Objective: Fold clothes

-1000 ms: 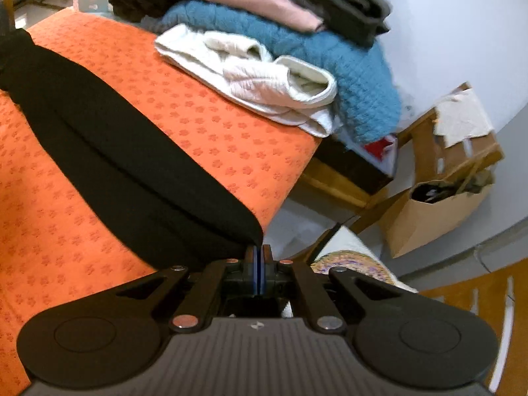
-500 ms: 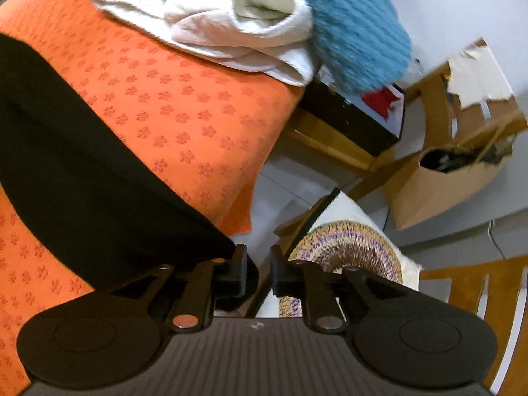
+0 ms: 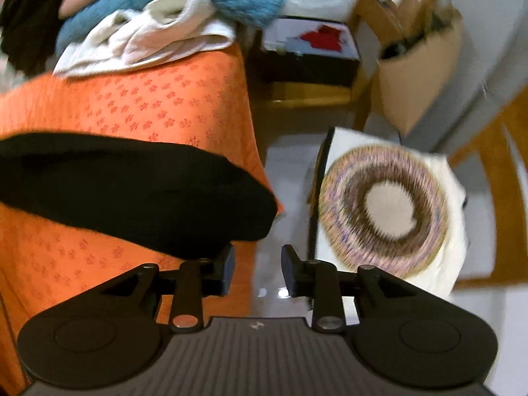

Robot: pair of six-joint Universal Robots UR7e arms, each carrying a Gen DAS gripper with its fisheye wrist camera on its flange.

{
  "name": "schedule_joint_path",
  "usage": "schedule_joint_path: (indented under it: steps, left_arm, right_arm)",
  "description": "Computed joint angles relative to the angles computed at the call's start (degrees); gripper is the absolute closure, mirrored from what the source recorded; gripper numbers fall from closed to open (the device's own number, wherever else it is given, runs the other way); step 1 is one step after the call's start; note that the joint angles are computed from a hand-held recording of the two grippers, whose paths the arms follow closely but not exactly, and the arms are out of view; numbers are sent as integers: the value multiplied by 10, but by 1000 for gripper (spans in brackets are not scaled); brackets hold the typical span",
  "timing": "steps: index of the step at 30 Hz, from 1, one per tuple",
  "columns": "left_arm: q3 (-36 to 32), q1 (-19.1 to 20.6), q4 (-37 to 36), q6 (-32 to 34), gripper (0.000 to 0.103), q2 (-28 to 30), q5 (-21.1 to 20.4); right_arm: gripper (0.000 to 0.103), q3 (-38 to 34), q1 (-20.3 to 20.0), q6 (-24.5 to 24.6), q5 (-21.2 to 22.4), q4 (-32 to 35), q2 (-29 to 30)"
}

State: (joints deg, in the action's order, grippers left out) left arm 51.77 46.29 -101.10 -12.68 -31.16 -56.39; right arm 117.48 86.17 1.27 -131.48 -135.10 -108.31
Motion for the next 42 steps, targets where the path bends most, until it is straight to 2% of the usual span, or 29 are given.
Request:
schedule_joint_path:
  steps: [4,8,12,15,18,24,29,30,31,33,34,38,40,42]
  left_arm:
    - [-34,5,-27,28,45,29,2]
    - [-69,11,-50,38,45,59,10]
    - [-61,15,-116,41,45,67,27]
    - [-73,16,-104,20,45,70,24]
    - [-64,12,-98,24,45,63,26]
    - [-12,1,-82,1,45,22,-4]
    - [29,-12,-68,-8,45,-10,-20]
    - [36,-14,-66,-9,45,-16,-21]
    - [40,-16,-63,-12,45,-19,-22]
    - [44,-18,-59,-17,45,-22,-21]
    - [46,-20,-57,-20,45,-23,-21]
    - [52,-25,-54,-26,45,-28,-20]
    - [52,-28,-57,-21,45,-28,-20]
    - [52,-31,-58,-18,45,-28,-20]
  right_arm:
    - [62,37,-5,77,0,-46,-17]
    - [62,70,-23,150,32,-109,-35]
    - [53,114,-76,248,124,-188,-72]
    - [52,151,-133,328,216,-244,-96]
    - [48,184,-181,397,291,-298,-105]
    - [47,239,-266,521,397,-440,-69]
    - [48,274,-310,602,465,-564,-15]
    - [51,278,-313,616,472,-588,-4]
    - [68,281,-312,628,474,-611,6]
    - [90,288,-311,652,477,-657,26]
    - [94,288,-304,657,465,-667,29]
    - [97,275,-253,632,374,-646,0]
    - [99,266,-225,609,317,-604,-26]
    - [99,256,-216,599,283,-549,-48]
